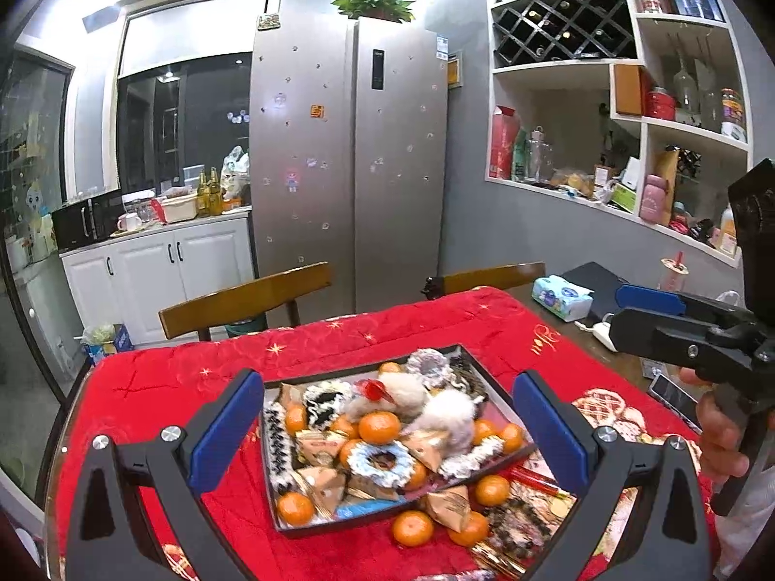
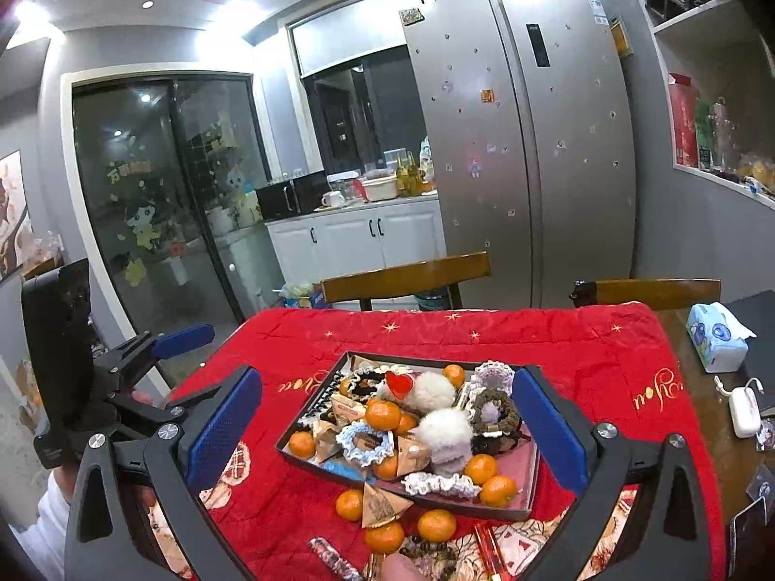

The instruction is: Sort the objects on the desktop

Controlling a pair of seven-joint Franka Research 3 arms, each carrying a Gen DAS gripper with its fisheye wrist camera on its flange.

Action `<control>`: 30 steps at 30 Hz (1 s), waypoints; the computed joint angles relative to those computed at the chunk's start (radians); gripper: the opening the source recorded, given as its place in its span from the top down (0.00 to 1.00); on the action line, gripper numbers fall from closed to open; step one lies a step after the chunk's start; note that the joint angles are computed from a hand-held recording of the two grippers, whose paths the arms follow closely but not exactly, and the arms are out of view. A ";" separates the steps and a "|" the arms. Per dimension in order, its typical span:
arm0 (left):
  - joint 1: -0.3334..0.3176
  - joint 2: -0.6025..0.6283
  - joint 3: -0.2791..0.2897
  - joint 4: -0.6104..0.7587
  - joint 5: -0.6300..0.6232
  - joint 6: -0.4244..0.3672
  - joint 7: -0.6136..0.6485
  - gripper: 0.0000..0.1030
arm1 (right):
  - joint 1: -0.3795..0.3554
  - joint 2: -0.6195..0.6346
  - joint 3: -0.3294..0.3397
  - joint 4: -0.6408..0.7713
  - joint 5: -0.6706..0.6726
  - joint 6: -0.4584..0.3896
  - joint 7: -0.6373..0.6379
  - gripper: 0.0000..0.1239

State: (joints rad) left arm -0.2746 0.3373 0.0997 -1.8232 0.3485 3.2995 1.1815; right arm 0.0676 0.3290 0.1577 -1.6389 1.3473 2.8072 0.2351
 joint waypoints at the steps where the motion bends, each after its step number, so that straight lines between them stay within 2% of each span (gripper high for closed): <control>1: -0.006 -0.004 0.004 -0.007 0.001 0.001 0.001 0.00 | -0.003 -0.008 0.001 -0.012 0.009 0.002 -0.011 0.17; 4: -0.131 -0.018 0.126 -0.041 -0.010 0.014 -0.008 0.00 | -0.005 -0.032 0.002 -0.056 0.062 0.031 -0.075 0.17; 5: -0.149 -0.021 0.141 -0.050 -0.015 0.017 -0.006 0.00 | -0.004 -0.031 -0.002 -0.058 0.073 0.032 -0.087 0.17; 8: -0.135 -0.026 0.111 -0.078 -0.021 0.021 0.010 0.00 | -0.001 -0.036 -0.015 -0.089 0.098 0.035 -0.105 0.17; 12: -0.171 -0.021 0.132 -0.129 -0.049 0.026 0.024 0.00 | 0.006 -0.029 -0.027 -0.122 0.102 0.055 -0.113 0.17; 15: -0.145 -0.011 0.094 -0.165 -0.068 0.027 0.030 0.00 | 0.009 -0.016 -0.029 -0.142 0.110 0.081 -0.137 0.17; 18: -0.127 0.011 0.070 -0.205 -0.098 0.073 0.041 0.00 | 0.009 0.006 -0.028 -0.156 0.091 0.102 -0.133 0.17; 23: -0.038 0.052 -0.038 -0.204 -0.098 0.015 0.054 0.00 | -0.013 0.040 -0.026 -0.169 0.036 0.046 -0.103 0.17; 25: 0.006 0.069 -0.084 -0.199 -0.087 -0.006 0.045 0.00 | -0.014 0.055 -0.021 -0.168 0.022 0.066 -0.106 0.17; 28: 0.025 0.093 -0.104 -0.178 -0.069 -0.048 0.029 0.00 | -0.014 0.085 -0.005 -0.155 0.025 0.124 -0.134 0.17; 30: 0.048 0.106 -0.129 -0.165 -0.054 -0.064 0.022 0.00 | 0.000 0.116 -0.011 -0.137 -0.020 0.183 -0.076 0.17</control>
